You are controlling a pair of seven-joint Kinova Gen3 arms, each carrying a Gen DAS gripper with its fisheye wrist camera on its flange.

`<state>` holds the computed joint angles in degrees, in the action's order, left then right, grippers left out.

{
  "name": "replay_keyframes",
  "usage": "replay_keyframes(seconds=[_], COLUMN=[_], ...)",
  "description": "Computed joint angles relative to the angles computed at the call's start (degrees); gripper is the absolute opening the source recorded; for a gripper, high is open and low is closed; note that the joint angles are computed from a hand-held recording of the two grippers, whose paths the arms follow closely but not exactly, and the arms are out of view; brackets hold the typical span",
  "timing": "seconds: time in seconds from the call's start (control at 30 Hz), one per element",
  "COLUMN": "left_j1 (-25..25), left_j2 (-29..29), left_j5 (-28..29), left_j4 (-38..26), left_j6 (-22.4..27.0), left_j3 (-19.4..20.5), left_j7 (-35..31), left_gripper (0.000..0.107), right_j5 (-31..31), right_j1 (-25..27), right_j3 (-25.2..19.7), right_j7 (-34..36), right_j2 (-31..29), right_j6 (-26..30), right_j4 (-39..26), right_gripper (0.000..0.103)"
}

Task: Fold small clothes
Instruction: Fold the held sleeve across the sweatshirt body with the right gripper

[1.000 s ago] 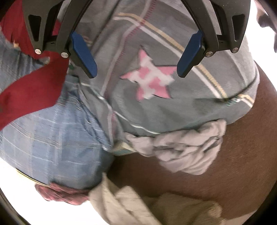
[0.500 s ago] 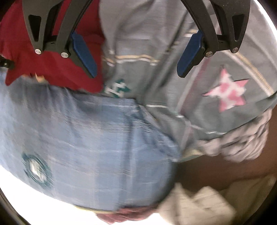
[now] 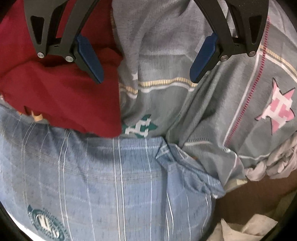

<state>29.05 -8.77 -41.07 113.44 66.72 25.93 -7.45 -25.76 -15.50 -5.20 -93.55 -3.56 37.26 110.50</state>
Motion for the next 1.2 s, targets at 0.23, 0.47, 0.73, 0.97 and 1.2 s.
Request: replay_keyframes(seconds=[0.23, 0.47, 0.73, 0.97, 1.2], left_j1=[-1.1, 0.4, 2.8, 5.0, 5.2], left_j2=[-0.5, -0.1, 3.9, 7.7, 6.9], left_j5=[-0.8, -4.9, -5.2, -2.9, -2.0], left_j4=[0.2, 1.2, -0.1, -1.8, -1.8], left_j6=[0.0, -1.0, -3.8, -4.3, -4.9], left_j3=[-0.4, 2.3, -0.3, -4.7, -5.8], left_j7=[2.4, 6.7, 0.7, -3.9, -5.1], left_gripper=[0.093, 0.093, 0.093, 0.095, 0.094], right_j5=[5.9, 17.3, 21.6, 23.4, 26.5], right_j1=[-7.8, -2.4, -0.7, -3.8, -6.2], right_j3=[5.0, -2.7, -4.8, -5.4, -5.3], right_j7=[-2.8, -9.3, -16.1, -13.3, -16.6], right_j2=[-1.7, -6.6, -7.7, -0.9, -1.6], right_j6=[-2.3, 2.4, 2.7, 2.9, 4.1], right_j4=[1.0, -2.0, -0.8, 0.0, -0.9], right_gripper=[0.007, 0.014, 0.045, 0.044, 0.046])
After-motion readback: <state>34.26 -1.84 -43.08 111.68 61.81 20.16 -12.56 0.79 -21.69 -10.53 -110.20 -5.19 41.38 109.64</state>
